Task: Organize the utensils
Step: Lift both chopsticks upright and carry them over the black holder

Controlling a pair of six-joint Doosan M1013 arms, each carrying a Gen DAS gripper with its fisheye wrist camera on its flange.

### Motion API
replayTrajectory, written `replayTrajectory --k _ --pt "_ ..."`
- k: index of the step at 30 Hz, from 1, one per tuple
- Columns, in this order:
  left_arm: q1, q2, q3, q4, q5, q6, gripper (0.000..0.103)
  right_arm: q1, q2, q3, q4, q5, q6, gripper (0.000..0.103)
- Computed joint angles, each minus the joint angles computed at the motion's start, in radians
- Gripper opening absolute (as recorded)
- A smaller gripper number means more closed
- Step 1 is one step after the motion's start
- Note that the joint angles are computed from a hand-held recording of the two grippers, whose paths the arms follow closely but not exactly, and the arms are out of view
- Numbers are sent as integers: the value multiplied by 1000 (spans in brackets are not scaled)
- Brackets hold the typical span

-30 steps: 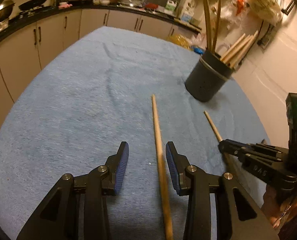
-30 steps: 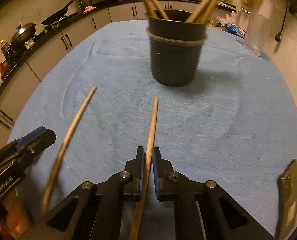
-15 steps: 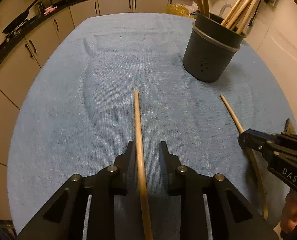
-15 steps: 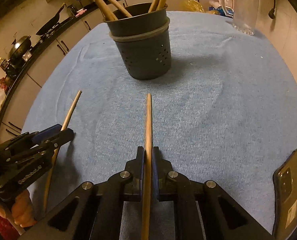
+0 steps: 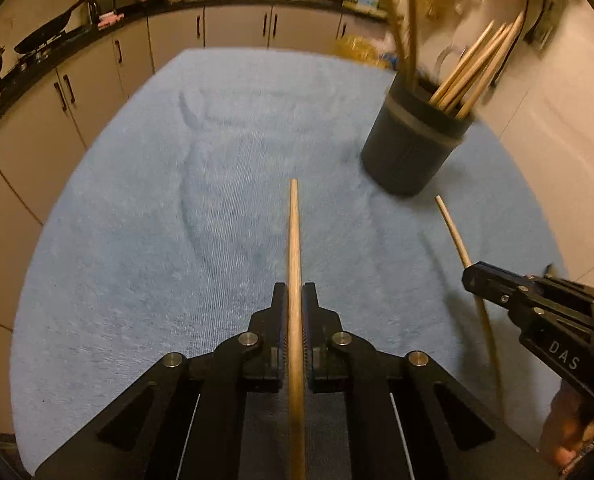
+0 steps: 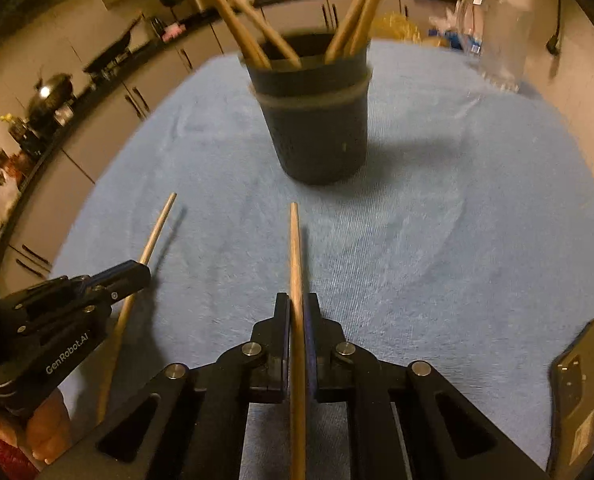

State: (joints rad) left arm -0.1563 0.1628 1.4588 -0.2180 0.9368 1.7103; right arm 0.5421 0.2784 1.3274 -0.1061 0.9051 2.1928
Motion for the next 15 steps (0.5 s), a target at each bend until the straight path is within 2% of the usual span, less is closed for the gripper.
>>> replayTrajectory --k 8,11,15 --pt "37 -72 36 -135 -97 80 6 26 -66 54 -98 -156 88 8" --pt "35 -99 54 -154 -160 95 6 38 -93 82 -176 -227 158 8" --pt "31 -122 66 -181 -201 109 6 56 -132 134 -296 -323 267 8"
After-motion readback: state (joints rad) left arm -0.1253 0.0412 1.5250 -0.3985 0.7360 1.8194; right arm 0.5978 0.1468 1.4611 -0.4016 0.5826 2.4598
